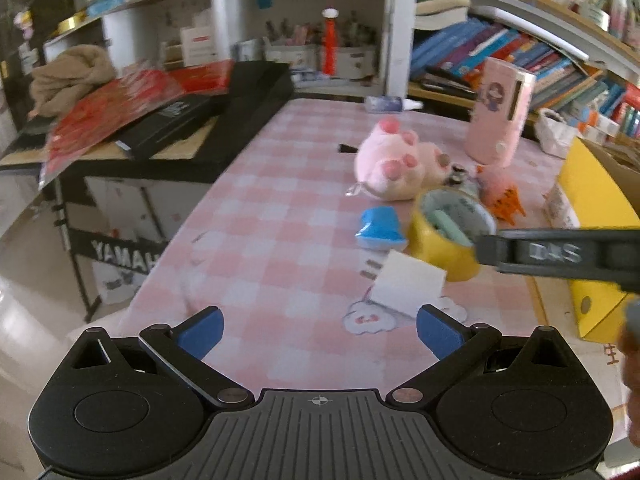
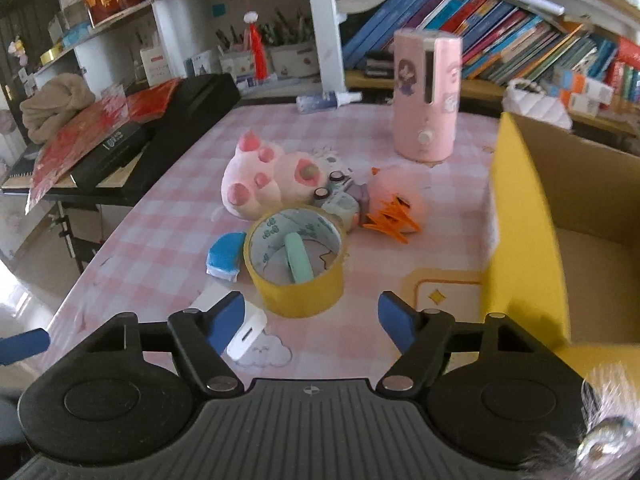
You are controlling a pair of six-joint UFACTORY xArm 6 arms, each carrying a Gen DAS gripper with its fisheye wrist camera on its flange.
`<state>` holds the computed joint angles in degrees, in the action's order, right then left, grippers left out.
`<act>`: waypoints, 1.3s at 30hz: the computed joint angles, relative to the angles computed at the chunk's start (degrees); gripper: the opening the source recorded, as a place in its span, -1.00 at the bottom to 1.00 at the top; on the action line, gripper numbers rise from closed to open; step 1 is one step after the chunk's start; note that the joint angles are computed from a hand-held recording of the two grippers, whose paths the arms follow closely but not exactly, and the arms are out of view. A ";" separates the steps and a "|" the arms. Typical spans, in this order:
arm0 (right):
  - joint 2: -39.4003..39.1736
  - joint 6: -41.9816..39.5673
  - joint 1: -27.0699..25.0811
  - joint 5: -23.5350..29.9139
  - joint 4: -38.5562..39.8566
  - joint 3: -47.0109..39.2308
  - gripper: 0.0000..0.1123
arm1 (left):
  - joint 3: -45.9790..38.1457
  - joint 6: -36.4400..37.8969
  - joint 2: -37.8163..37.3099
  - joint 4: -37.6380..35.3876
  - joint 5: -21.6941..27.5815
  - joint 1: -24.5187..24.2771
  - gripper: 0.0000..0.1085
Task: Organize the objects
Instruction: 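Reach the right tool to the yellow tape roll while the left tool approaches the white cube, then grasp the tape roll with the right tool while the left tool grasps the white cube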
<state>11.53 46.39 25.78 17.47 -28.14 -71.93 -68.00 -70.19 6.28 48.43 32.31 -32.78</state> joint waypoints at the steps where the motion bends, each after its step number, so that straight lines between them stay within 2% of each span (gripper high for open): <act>1: 1.08 -2.59 -0.07 0.08 2.27 -1.09 0.39 | -0.47 0.59 0.52 -0.07 -0.44 0.12 0.90; 3: 3.57 -6.14 -0.08 1.22 4.39 -4.06 0.57 | -1.41 1.69 1.49 -0.50 -1.08 0.44 0.90; 8: 9.91 -13.35 -0.08 4.23 7.31 -11.62 0.62 | -3.03 4.27 3.27 -2.44 -2.20 1.30 0.90; 13: 16.35 -21.70 -0.15 8.35 12.88 -19.76 0.60 | -4.43 9.32 5.19 -6.45 -4.46 1.98 0.90; 15: 18.16 -25.47 -0.34 8.96 15.74 -22.00 0.44 | -5.13 11.66 6.16 -8.31 -5.45 2.11 0.89; 17: 18.93 -29.11 -0.62 8.60 18.55 -23.00 0.43 | -6.26 13.85 7.38 -10.27 -6.11 2.13 0.88; 20: 16.61 -33.18 -1.16 4.16 23.81 -19.87 0.43 | -8.87 18.04 9.84 -13.88 -5.98 1.89 0.87; 22: 14.77 -34.23 -1.34 1.26 25.48 -17.82 0.43 | -10.94 21.65 11.81 -17.42 -5.83 1.76 0.77; 25: 11.54 -32.41 -2.05 -2.38 25.22 -14.46 0.43 | -14.17 27.63 14.94 -22.59 -5.15 1.52 0.62; 29: 8.70 -30.05 -3.21 -3.57 25.28 -12.02 0.43 | -17.79 33.66 18.11 -27.46 -3.34 1.20 0.44; 32: 6.91 -29.86 -3.63 -4.63 24.54 -9.91 0.43 | -18.88 34.38 19.23 -27.82 -3.15 1.21 0.40; 34: 5.89 -31.43 -3.57 -5.39 25.56 -8.54 0.43 | -19.30 33.41 19.68 -25.40 -3.21 1.13 0.29; 36: 5.08 -33.01 -3.42 -6.13 26.58 -7.33 0.43 | -19.32 34.03 19.71 -25.36 -3.72 1.16 0.06; 39: 3.43 -30.56 -3.44 -7.10 22.81 -5.29 0.43 | -17.76 33.43 18.24 -28.33 -4.82 1.73 -0.03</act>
